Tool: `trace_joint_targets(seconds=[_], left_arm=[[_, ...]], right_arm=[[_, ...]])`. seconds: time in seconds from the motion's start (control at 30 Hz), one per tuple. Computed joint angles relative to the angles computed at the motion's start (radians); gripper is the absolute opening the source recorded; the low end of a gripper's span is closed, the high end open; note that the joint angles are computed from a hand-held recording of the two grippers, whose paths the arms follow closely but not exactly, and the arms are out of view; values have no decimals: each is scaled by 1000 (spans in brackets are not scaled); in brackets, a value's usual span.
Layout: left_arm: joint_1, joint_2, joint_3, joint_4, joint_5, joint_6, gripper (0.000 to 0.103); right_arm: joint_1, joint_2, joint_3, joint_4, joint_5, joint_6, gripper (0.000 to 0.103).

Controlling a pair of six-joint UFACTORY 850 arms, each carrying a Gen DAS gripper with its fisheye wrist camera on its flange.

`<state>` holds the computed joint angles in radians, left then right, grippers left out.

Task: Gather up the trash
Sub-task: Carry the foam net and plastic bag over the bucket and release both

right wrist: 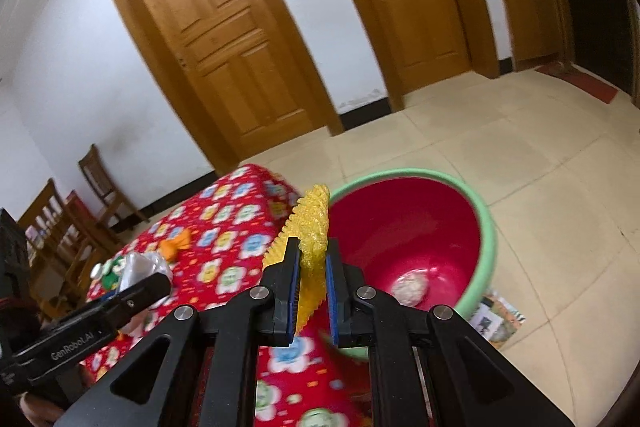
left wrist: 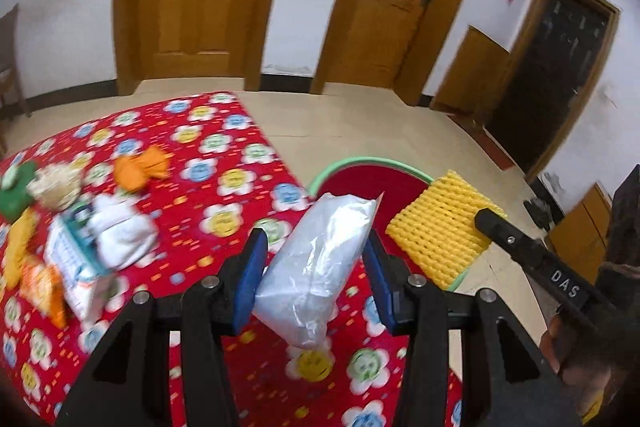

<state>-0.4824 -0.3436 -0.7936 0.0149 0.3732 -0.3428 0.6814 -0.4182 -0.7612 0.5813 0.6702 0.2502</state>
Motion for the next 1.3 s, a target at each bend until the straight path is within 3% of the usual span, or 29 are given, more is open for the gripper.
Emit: trace_joint_targets(seconds=[0.43,0.57,0.7,0.93,1.07,1.3], left_arm=[[-47,-227,-253,231,-69,-138,49],[-58,-264,-295,187,-90,-88,55],[-67,-279,-307,60,-86,32,69],[-50,-283,-306,122,-87,-45,69],[-55,-269,-290,64,-82,9,69],[-47,-241,-256,92,-77,-41,69]], right_arm=[[-102,-62,3,-47,-16,87,12],[-119,-79,-5,-48,-25,101,13],[-131,-94,-13,-66,-33,116,13],[-145,-109,-14,-112,-33,152,14],[-147,-110,-15,-123,-33,167,26],[-143,-96,-1,-120,-34,175,27]])
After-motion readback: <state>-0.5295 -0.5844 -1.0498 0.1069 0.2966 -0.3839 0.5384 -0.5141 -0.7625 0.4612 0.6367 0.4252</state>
